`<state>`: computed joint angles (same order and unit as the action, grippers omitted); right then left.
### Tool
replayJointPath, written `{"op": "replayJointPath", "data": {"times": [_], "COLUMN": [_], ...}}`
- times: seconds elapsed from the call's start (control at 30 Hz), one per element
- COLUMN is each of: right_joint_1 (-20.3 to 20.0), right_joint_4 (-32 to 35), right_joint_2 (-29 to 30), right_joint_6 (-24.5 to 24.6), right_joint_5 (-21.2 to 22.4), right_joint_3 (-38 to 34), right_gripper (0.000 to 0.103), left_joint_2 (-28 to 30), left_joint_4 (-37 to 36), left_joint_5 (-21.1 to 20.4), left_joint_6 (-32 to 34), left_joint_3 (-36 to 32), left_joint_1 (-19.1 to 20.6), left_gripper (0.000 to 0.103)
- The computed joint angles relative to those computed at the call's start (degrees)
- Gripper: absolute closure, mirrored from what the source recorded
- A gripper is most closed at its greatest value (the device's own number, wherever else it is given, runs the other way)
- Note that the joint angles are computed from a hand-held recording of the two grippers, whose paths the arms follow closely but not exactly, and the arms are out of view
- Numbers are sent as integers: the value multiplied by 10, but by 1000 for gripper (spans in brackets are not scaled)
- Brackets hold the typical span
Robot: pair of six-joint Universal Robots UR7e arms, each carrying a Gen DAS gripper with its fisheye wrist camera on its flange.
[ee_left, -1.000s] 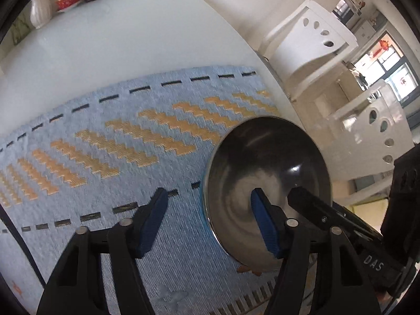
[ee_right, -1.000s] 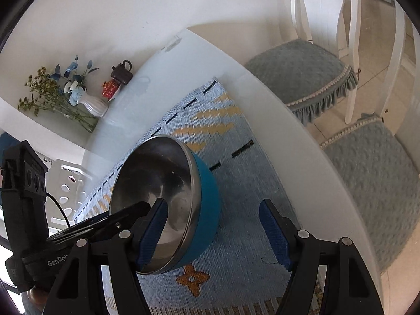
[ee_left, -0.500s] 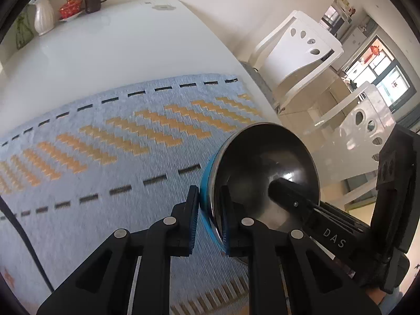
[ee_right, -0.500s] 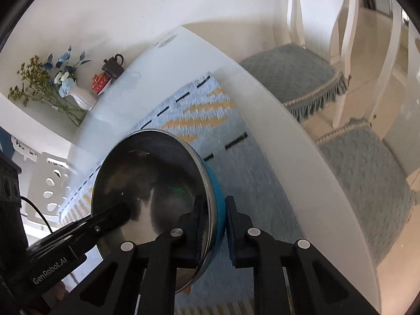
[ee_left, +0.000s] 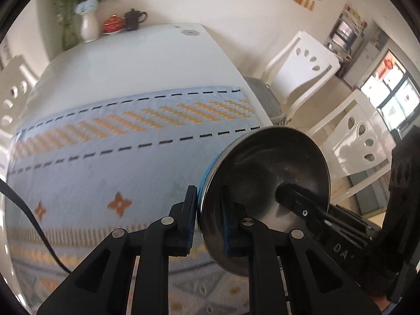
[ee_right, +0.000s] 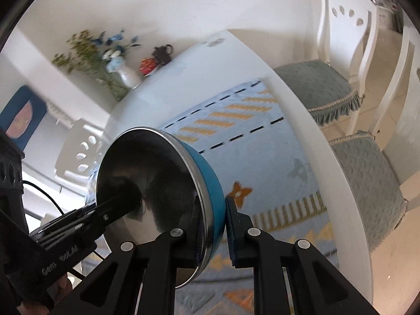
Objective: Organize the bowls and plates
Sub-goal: 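Lift the blue-sided steel bowl with both grippers and carry it toward the pink bowl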
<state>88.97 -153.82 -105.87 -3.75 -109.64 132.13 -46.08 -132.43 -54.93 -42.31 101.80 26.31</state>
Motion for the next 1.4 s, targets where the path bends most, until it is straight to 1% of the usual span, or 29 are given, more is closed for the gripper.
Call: {"op": "replayJointPath", "data": {"times": [0.07,0.17,0.23,0.37,0.5,0.67,0.73,0.87,0.97,1.23,1.27,1.4], "right_joint_1": [20,43,57,86,136,172,184,200,211,224,225,225], "right_joint_4": [13,38,62,109,128,162,177,206,218,260,264,287], "right_joint_2": [-22,-50,-69,-105,-128,-151,-158,-166,-166,-168,-168,-165], "right_joint_6": [11,23,34,63,76,97,105,118,119,125,125,128], "right_joint_5": [-5,-12,-16,-11,-39,-40,-40,-32,-28,-5,-4,-4], "right_joint_3": [12,26,31,38,45,52,56,61,65,80,82,90], "right_gripper": [88,88,88,86,86,86,86,86,86,85,85,84], "left_joint_2": [-17,-41,-54,-81,-111,-151,-163,-184,-203,-241,-244,-247], "left_joint_4": [-5,8,20,44,52,59,69,108,134,179,182,190], "left_joint_5": [2,6,11,28,24,0,2,17,24,12,7,-16], "left_joint_6": [-15,-29,-31,-48,-79,-143,-163,-197,-228,-309,-317,-343], "left_joint_3": [19,40,49,69,91,125,136,154,170,201,206,221], "left_joint_1": [-13,-36,-50,-83,-102,-113,-124,-153,-169,-191,-192,-196], "left_gripper": [88,87,83,80,80,80,80,80,80,80,78,78]}}
